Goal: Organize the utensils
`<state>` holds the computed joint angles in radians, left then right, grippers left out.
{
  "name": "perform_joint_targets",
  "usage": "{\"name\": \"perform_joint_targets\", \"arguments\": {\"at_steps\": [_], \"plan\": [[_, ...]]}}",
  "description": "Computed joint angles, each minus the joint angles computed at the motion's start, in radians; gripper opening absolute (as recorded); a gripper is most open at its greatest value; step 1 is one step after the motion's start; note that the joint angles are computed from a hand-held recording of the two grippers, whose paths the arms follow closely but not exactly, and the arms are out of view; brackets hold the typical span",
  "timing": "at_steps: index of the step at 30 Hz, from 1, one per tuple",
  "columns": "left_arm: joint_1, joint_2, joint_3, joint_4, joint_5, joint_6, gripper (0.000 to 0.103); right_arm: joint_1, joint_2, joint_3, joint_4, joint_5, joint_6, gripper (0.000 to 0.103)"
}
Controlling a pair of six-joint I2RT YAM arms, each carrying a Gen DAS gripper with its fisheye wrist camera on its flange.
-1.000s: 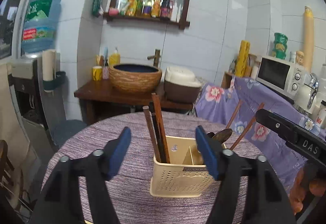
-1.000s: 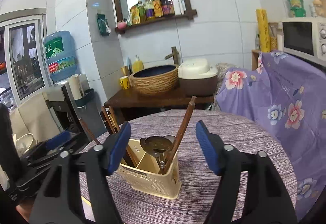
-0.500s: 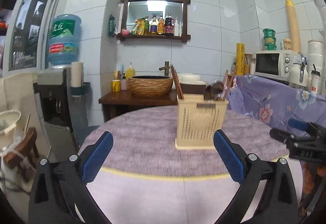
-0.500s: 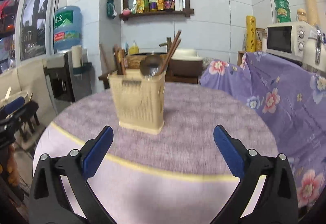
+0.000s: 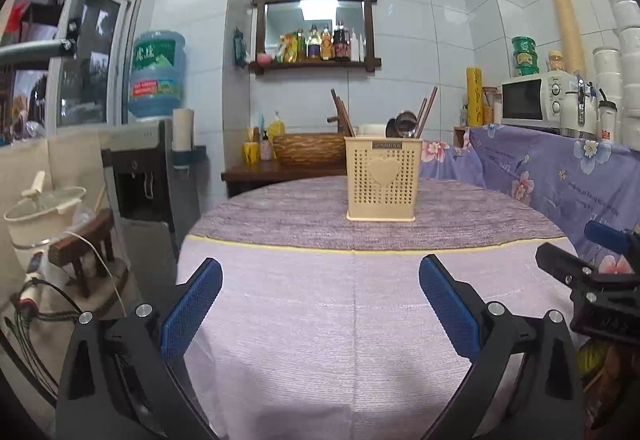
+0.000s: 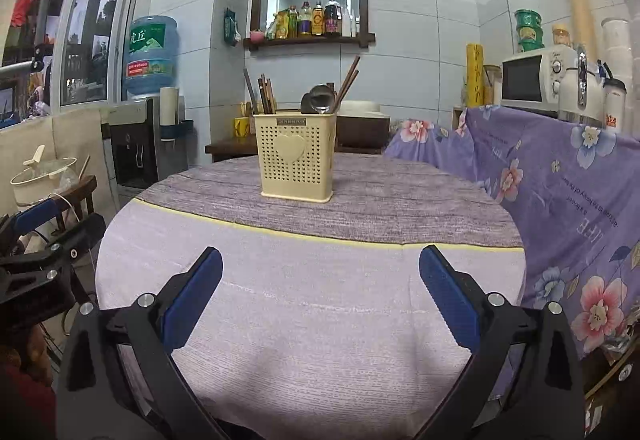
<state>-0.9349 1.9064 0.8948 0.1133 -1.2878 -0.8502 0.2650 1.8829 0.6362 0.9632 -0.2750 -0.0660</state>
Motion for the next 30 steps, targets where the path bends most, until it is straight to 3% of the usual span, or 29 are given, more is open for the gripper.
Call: {"name": "perform_joint_targets", "arguments": {"at_steps": [9,15,30], "plan": [[0.012,-0.023,-0.057,0.127,0.026,0.037,0.098,-0.001,-0.008,-0.002,0.010,-0.007,0.008,0.097],[-0.003,-0.016,-0.047,0.070,0.009,-0.022,0.098,0.004,-0.007,-0.008,0.020,-0.013,0.000,0.097],[-0.003,-0.036,-0.069,0.081,0.018,-0.037,0.098,0.010,-0.013,-0.005,0.008,-0.012,-0.002,0.097]]}}
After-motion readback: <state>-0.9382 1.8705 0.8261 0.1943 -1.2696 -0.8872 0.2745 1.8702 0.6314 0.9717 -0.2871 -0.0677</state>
